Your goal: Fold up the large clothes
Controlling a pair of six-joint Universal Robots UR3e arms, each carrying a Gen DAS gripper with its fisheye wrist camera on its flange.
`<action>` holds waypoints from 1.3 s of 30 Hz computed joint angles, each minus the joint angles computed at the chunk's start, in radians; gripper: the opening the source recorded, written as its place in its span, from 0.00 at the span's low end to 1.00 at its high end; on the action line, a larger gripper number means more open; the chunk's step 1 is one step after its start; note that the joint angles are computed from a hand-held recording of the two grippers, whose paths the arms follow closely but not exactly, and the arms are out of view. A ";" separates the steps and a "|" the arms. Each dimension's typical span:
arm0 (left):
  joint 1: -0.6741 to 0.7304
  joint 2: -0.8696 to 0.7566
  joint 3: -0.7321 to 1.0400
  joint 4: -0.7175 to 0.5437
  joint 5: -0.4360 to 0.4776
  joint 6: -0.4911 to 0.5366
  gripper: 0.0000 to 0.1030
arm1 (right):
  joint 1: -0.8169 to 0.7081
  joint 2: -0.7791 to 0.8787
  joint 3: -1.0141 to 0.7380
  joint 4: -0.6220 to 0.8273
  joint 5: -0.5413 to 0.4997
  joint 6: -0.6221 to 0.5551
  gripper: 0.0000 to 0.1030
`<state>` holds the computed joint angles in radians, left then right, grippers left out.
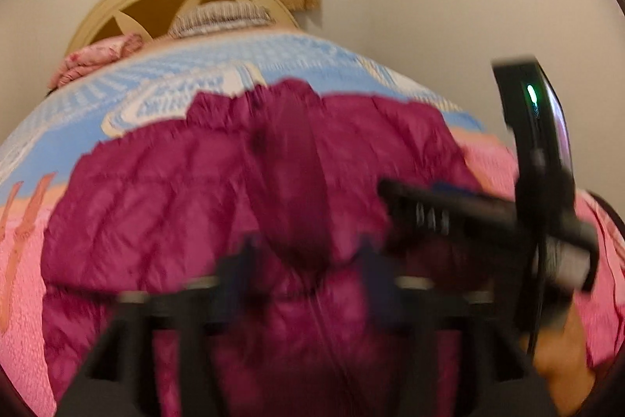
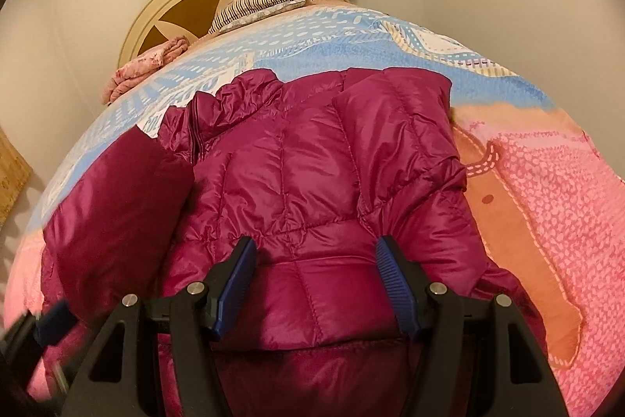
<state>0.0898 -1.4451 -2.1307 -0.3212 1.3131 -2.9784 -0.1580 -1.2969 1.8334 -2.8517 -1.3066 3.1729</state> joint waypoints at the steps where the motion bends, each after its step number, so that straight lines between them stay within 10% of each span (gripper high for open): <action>1: 0.007 -0.008 -0.023 0.033 -0.004 0.019 0.92 | -0.007 -0.001 0.003 -0.001 0.012 0.004 0.63; 12: 0.427 0.408 -0.249 -0.218 -0.194 0.161 0.97 | -0.213 -0.258 0.150 0.074 0.359 0.106 0.65; 14: 0.489 0.386 -0.231 -0.243 -0.207 0.135 0.97 | -0.177 -0.278 0.143 0.080 0.379 0.091 0.83; 19: 0.532 0.363 -0.185 -0.253 -0.194 0.114 0.97 | 0.074 -0.124 -0.039 0.168 0.024 0.036 0.83; 22: 0.551 0.363 -0.154 -0.250 -0.204 0.116 0.97 | 0.112 -0.048 -0.101 0.253 -0.005 0.010 0.34; 25: 0.522 0.285 -0.078 -0.234 -0.179 0.097 0.97 | 0.112 -0.065 -0.085 0.245 -0.015 -0.011 0.24; 39: 0.257 -0.250 0.276 -0.106 0.176 -0.137 0.97 | 0.110 -0.120 0.067 0.135 -0.098 -0.096 0.26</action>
<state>0.3467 -1.6955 -1.8543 -0.4273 1.4890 -3.1149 -0.0482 -1.4171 1.9008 -2.7164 -1.4049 3.0770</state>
